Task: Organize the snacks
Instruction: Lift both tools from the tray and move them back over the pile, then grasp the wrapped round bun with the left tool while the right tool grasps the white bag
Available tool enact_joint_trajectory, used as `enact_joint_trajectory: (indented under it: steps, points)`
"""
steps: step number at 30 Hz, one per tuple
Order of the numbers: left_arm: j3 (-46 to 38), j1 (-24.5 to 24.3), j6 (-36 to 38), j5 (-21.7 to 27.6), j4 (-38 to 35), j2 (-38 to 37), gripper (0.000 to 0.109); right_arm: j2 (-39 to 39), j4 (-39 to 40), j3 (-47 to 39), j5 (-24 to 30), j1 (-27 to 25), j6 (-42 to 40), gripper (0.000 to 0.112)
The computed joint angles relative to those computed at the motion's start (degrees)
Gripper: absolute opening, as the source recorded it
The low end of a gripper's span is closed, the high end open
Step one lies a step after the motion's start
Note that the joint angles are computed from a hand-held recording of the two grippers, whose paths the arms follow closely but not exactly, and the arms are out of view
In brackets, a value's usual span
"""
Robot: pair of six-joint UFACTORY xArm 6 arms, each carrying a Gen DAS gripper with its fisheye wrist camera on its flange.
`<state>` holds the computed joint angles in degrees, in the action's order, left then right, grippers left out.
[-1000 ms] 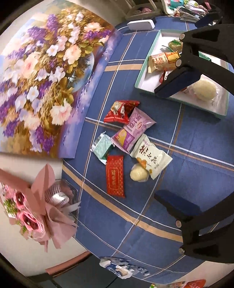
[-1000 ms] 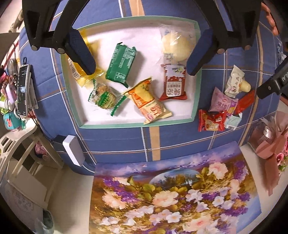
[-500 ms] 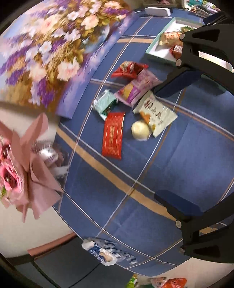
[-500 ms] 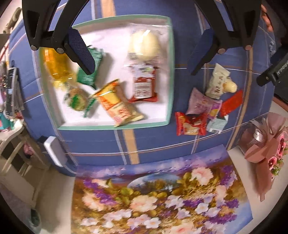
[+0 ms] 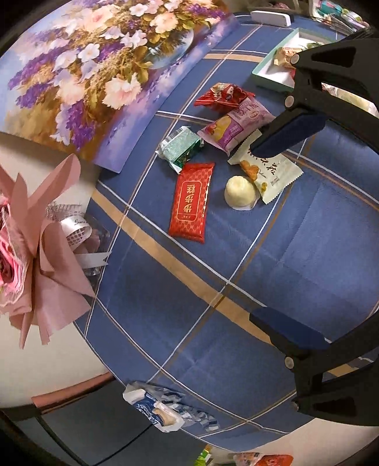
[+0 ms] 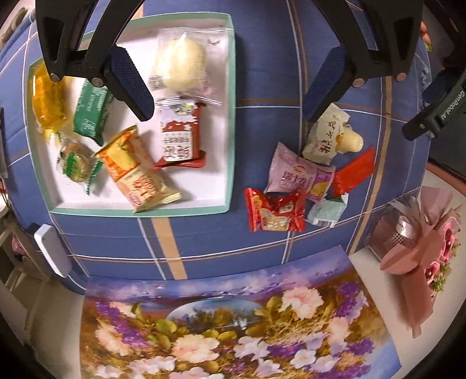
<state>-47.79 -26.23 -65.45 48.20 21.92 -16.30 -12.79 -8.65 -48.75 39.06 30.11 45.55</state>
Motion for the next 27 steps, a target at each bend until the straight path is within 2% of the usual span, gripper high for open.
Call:
enact_joint_trajectory:
  steps: [9,27]
  points:
    - [-0.9,1.0,3.4,-1.8,-1.8,3.9,0.102,6.7,0.0,-4.4,-1.0,3.0,-1.6,0.103]
    - [-4.2,5.7,9.9,-5.8,-2.7,11.5,0.102,20.5,3.2,-13.8,-3.4,5.1,-3.9,0.103]
